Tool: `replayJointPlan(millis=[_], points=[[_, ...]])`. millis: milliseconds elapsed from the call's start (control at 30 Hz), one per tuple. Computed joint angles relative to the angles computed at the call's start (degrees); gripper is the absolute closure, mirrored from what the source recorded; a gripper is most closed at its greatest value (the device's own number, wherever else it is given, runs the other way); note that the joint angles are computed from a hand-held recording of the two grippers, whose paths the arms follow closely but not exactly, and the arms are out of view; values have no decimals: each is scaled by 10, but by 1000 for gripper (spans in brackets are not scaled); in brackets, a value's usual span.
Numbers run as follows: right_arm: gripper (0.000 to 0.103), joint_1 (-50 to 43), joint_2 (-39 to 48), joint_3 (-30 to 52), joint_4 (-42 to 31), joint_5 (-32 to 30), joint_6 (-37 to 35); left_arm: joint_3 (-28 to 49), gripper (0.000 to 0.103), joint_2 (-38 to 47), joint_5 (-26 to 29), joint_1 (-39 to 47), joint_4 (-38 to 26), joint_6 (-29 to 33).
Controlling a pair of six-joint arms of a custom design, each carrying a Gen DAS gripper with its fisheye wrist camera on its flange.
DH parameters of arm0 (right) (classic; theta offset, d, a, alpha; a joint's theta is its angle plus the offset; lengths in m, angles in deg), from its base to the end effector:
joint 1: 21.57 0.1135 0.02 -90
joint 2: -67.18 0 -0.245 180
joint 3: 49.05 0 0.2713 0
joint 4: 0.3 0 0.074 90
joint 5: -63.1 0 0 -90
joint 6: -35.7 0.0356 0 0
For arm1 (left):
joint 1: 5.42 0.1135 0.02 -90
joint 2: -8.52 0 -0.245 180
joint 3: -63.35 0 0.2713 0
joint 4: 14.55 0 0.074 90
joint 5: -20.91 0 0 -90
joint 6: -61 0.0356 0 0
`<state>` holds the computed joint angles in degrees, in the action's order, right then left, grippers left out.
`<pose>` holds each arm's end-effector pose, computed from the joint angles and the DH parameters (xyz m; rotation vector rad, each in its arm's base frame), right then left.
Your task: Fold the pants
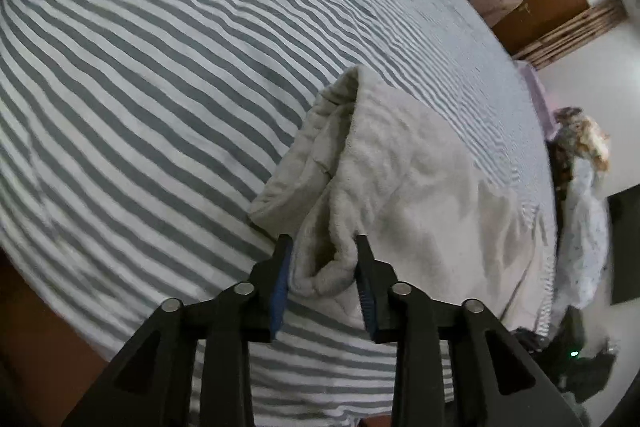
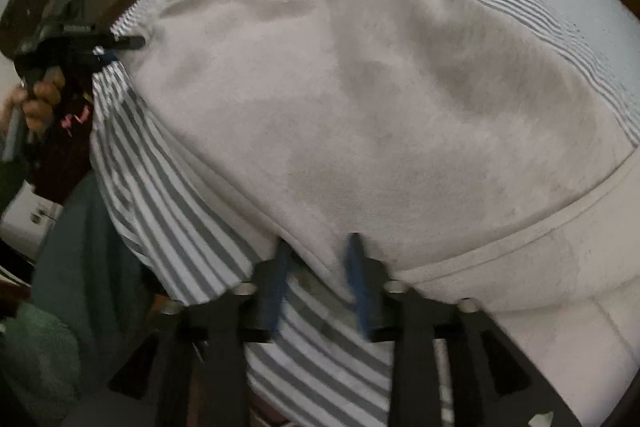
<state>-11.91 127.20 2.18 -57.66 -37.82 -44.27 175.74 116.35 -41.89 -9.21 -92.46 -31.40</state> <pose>0.2056 0.0418 0.1846 -0.0465 2.7423 0.3573 0.3938 -0.0424 0.2671 0.1330 2.7961 -0.6979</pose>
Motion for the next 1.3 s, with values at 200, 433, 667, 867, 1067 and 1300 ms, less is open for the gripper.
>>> replayJointPlan(millis=[200, 433, 667, 867, 1067, 1300], points=[[50, -111, -104, 13, -67, -56, -10, -43, 62, -96, -134, -56, 44, 11], [50, -384, -20, 139, -140, -59, -107, -123, 56, -204, -146, -162, 99, 40], [50, -549, 179, 314, -166, -64, -143, -130, 52, -153, -101, -380, 137, -5], [50, -575, 309, 449, -200, -18, -141, -42, 52, -13, -54, -477, 166, -63], [51, -557, 436, 557, -211, 17, -101, 47, 52, 92, -64, -521, 145, -76], [52, -506, 594, 684, -186, 126, -5, 29, 63, 96, -108, -545, 184, -68]])
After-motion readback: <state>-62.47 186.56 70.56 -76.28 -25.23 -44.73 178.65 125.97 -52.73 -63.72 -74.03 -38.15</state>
